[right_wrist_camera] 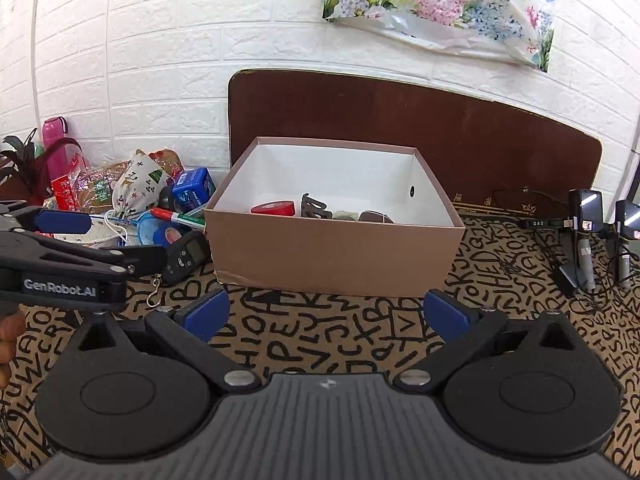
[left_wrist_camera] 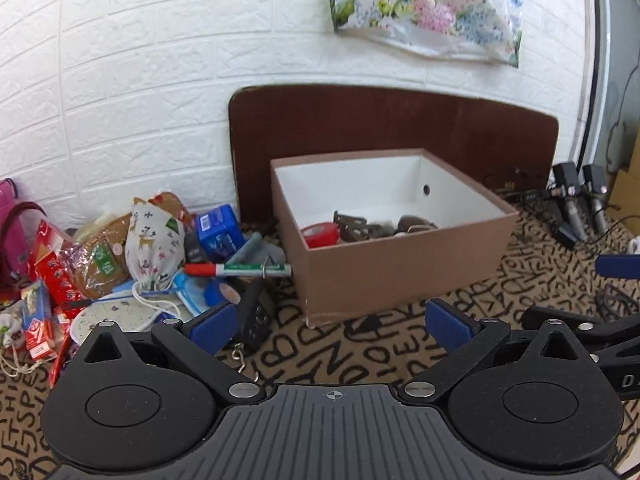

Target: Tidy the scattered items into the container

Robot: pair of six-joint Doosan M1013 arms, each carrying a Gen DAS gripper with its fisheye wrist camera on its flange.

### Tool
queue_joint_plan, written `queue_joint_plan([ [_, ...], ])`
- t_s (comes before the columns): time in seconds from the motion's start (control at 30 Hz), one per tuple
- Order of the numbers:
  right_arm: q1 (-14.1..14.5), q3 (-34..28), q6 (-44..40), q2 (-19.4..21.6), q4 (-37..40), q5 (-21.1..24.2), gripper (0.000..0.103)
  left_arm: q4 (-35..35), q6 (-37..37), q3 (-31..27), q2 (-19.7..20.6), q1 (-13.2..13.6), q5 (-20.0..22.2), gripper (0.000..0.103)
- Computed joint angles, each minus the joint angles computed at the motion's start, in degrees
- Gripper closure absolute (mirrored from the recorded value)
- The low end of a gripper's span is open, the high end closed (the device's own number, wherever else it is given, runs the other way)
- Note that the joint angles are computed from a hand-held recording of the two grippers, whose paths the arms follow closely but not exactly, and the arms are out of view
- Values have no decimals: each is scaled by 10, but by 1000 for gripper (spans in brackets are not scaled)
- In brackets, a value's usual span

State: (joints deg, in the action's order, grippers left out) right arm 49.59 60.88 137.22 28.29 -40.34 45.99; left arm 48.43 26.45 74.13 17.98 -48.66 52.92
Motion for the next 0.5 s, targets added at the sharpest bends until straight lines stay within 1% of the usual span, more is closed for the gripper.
queue_joint_plan([
  [0.2,-1,0,7,-1,2,9,0,-43,16,-9,4,6,-2,0],
  [0.4,-3,-6,0,5,22,14,0,-36,13,-8,6,6,-7,0],
  [0.5,-5,-9,-3,8,32,15,0,-44,17,-9,7,8,-8,0],
])
